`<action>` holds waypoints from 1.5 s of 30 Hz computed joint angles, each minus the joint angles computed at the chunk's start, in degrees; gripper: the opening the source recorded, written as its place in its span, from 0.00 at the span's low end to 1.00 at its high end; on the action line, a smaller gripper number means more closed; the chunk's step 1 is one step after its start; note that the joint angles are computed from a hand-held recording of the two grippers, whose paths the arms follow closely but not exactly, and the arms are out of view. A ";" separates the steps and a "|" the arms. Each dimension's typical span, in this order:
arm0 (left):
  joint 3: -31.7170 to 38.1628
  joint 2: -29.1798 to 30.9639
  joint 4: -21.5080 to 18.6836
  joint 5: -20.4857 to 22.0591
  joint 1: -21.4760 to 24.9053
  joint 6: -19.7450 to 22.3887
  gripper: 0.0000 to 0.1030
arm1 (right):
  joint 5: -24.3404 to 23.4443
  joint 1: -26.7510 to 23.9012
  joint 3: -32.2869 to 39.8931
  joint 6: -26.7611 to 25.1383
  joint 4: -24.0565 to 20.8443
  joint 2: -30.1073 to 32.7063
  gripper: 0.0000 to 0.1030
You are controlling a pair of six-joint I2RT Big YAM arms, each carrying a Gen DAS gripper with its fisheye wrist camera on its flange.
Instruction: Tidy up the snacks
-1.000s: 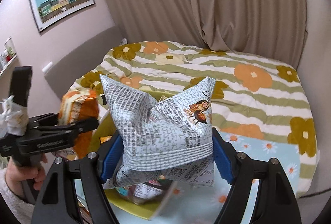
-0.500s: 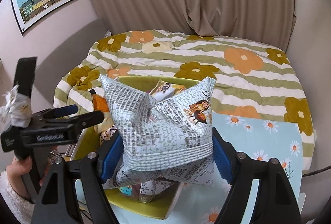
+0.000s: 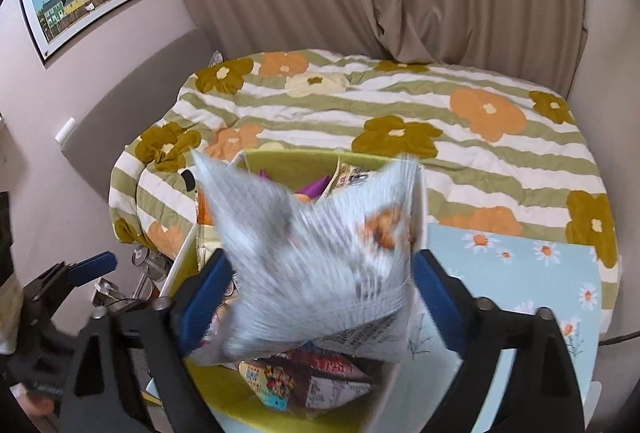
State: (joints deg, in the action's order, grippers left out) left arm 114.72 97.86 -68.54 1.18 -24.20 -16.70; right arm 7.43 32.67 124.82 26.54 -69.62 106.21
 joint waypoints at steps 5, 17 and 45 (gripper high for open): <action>-2.75 -1.78 1.44 -0.04 -0.37 1.37 1.00 | 3.13 1.51 -6.78 3.31 3.99 -4.19 0.97; -5.96 -6.93 4.40 -2.64 -8.78 -0.54 1.00 | 11.70 4.47 -18.47 5.66 5.47 -16.50 0.97; -10.50 -20.04 -0.21 -38.33 -37.16 -14.45 1.00 | 42.21 23.76 -34.07 25.18 -17.35 -44.15 0.97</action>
State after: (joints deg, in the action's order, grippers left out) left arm 104.22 77.83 -68.76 -37.15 -61.36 -31.15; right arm 49.64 56.43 90.75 51.73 -86.97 62.06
